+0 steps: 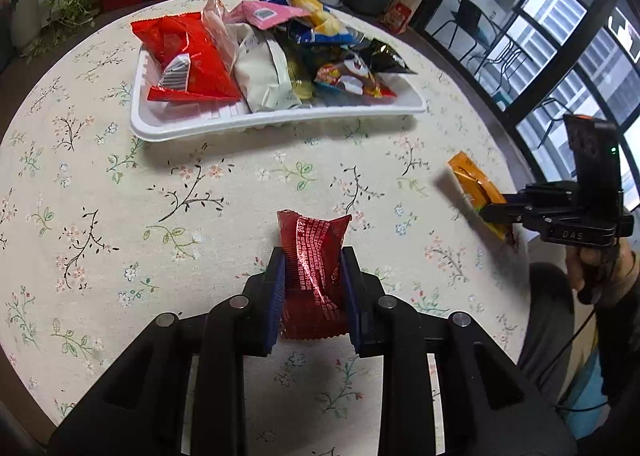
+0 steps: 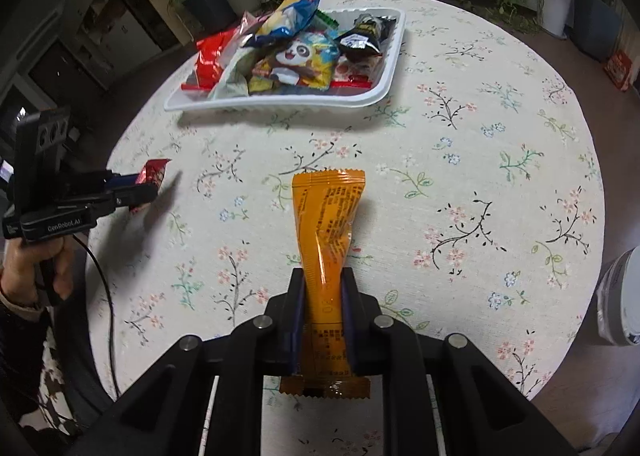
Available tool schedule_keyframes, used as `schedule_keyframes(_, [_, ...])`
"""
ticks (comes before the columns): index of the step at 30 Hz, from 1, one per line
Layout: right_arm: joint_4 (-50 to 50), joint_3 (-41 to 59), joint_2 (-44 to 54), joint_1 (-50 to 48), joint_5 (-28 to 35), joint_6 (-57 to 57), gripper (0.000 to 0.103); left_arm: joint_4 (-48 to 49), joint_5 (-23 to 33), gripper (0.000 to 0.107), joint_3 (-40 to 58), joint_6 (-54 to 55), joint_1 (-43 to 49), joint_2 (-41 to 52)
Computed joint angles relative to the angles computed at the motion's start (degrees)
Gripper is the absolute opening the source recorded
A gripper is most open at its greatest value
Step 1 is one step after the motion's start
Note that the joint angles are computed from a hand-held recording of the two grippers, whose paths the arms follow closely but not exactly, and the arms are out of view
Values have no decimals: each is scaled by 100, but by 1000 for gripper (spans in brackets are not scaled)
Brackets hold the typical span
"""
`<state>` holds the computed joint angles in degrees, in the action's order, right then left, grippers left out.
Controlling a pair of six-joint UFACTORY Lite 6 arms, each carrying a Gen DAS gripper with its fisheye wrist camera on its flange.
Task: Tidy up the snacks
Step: 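Lift both held packets and carry them over the white tray, then lower both packets into the tray and open both tools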
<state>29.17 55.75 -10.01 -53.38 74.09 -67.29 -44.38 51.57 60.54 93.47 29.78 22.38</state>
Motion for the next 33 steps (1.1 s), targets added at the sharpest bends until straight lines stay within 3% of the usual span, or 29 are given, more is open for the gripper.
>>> schedule_keyframes(9, [652, 856, 462, 11, 742, 424, 18, -199, 921, 24, 859, -545, 56, 201])
schedule_keyframes(14, [1089, 1486, 765, 307, 851, 893, 18, -401, 1152, 24, 1570, -982, -113, 405])
schedule_keyframes(23, [1476, 3198, 1770, 1424, 314, 2056, 18, -616, 1509, 24, 3924, -2258, -631, 1657])
schedule_keyframes(33, [899, 5272, 3778, 2575, -550, 3409, 18, -220, 938, 24, 5991, -3259, -1372, 3166])
